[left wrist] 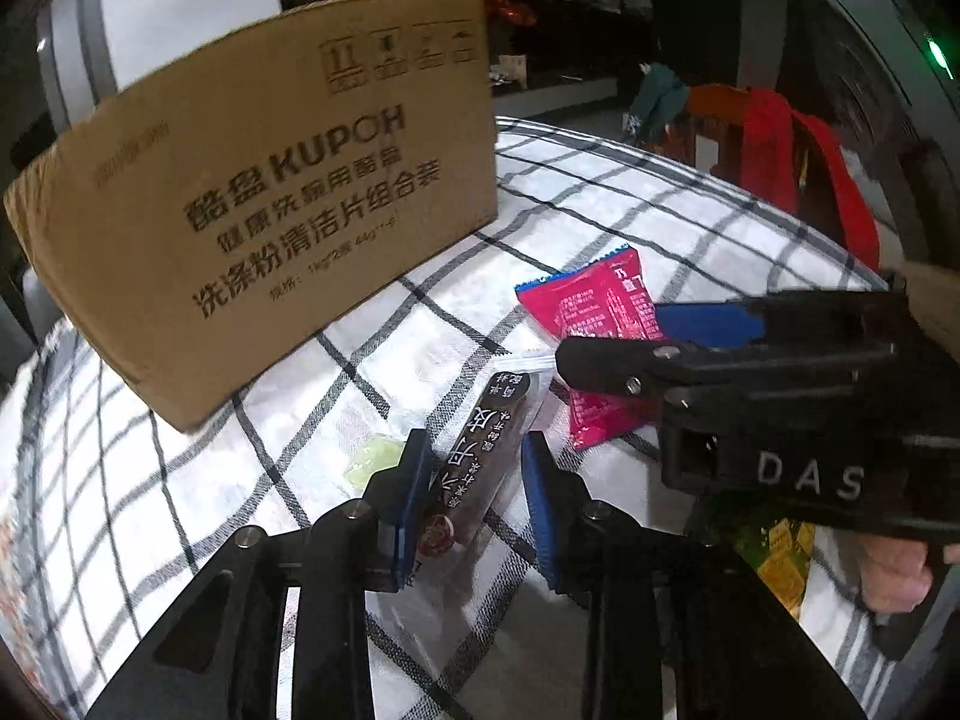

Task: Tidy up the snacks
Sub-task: 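Grasp the pink packet with the right tool while the left grasps a white-and-black bar, then carry the pink packet and white-and-black bar over the box with both tools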

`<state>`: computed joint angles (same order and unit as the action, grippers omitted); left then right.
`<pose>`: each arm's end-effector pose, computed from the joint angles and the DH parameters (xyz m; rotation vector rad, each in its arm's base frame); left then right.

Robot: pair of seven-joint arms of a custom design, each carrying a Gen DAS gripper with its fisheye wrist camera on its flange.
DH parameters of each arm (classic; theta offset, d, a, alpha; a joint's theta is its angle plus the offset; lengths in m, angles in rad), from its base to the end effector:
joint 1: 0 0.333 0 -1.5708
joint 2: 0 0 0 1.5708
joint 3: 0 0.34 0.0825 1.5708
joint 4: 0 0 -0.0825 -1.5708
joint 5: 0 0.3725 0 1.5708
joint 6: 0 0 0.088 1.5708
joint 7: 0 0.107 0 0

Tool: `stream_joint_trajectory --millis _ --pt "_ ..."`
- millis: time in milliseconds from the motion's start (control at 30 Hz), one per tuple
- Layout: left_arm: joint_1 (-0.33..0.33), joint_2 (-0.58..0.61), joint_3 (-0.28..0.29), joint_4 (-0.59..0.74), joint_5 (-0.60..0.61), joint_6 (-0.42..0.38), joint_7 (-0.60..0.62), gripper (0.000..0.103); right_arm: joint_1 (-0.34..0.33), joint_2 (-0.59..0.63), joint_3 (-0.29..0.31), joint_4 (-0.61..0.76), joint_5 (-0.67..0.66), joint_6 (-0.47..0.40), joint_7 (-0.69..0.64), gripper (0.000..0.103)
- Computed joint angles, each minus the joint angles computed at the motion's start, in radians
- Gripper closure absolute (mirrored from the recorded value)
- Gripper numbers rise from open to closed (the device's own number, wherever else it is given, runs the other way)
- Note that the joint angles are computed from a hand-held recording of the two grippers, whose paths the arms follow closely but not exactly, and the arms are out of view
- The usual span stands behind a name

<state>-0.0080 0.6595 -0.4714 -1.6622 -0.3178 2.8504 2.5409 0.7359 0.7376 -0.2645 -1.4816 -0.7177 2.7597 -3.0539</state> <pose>0.6831 -0.2598 0.3423 -0.7757 2.6228 -0.9249 0.6399 0.4125 0.3239 -1.2861 2.0813 -0.5499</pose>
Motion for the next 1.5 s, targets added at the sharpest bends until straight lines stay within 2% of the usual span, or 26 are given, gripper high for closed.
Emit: stream_joint_trajectory --millis 133,167,367,467,700,967,1133,1300,1500 --pt "-0.006 0.012 0.014 0.037 -0.019 -0.055 -0.047 0.075 -0.012 0.012 0.017 0.022 0.016 -0.017 -0.052 0.058" --pt "-0.012 0.015 0.021 0.044 -0.018 -0.061 -0.055 0.076 -0.009 0.013 0.015 0.023 0.013 -0.016 -0.058 0.061" --pt "-0.039 0.013 0.050 0.056 -0.014 -0.073 -0.109 0.079 -0.001 0.008 0.007 0.020 0.005 -0.027 -0.065 0.064" --pt "-0.031 0.007 0.045 0.057 -0.029 -0.084 -0.131 0.081 0.011 -0.008 -0.005 0.002 -0.012 -0.037 -0.044 0.065" --pt "0.009 -0.047 0.006 0.004 -0.096 -0.030 -0.128 0.082 0.020 -0.042 0.000 -0.020 -0.067 -0.052 -0.017 0.065" --pt "0.054 -0.129 -0.044 -0.080 -0.178 0.053 -0.115 0.082 0.040 -0.107 -0.003 -0.052 -0.210 -0.065 0.075 0.065" --pt "0.105 -0.174 -0.099 -0.123 -0.261 0.101 -0.081 0.082 0.023 -0.144 0.026 -0.056 -0.291 -0.083 0.097 0.065" --pt "0.124 -0.209 -0.117 -0.131 -0.324 0.125 -0.062 0.083 -0.006 -0.174 0.057 -0.049 -0.355 -0.079 0.107 0.065" --pt "0.131 -0.225 -0.134 -0.110 -0.367 0.173 -0.022 0.083 -0.044 -0.181 0.081 -0.012 -0.367 -0.067 0.089 0.065"
